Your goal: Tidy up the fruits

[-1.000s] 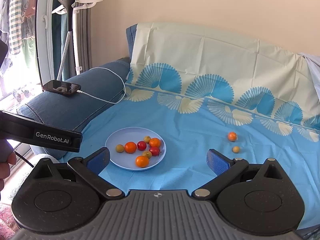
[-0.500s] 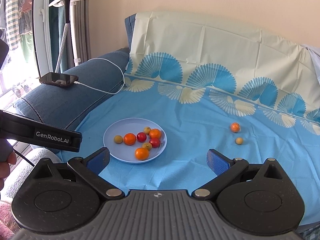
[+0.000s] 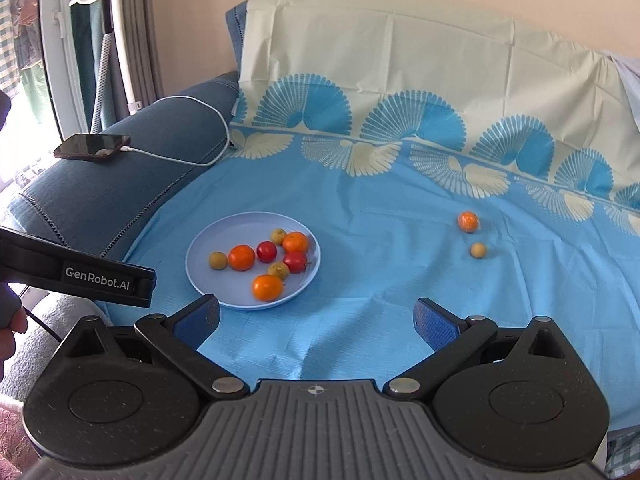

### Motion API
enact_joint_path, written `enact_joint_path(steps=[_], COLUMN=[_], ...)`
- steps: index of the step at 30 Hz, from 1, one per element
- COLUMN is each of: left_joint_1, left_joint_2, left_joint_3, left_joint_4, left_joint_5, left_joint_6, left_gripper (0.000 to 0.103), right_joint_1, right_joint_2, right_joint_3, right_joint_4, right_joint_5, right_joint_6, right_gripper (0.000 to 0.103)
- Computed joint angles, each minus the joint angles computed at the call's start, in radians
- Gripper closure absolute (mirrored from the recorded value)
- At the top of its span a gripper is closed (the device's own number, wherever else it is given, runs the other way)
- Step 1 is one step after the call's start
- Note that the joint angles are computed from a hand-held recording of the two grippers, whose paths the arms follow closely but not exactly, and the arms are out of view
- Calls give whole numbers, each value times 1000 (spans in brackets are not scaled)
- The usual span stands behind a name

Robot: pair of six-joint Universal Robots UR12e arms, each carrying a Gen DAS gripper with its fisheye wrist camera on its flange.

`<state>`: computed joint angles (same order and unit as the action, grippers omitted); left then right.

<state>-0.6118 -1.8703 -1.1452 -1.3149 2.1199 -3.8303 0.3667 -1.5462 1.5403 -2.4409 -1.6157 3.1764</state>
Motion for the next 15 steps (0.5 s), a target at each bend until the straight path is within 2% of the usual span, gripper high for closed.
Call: enact_joint_path(steps=[6,11,15], left_joint_1=[4,3,6], left_joint_2=[-65,-149,-230], left_joint_3=[80,187,293], left_joint_4=[-16,-10,-6], left_joint_5=[-32,-51,-66], left_joint_6=[56,135,192], left_gripper=[0,0,0], right_joint_1=[-32,-69,-97], right_joint_2=[7,18,35], right_joint_3=[4,5,7], right_joint_4=[24,37,19], right_joint_5=[-21,-63,-124], right_joint_6=[65,143,164], right_gripper=[1,1,1])
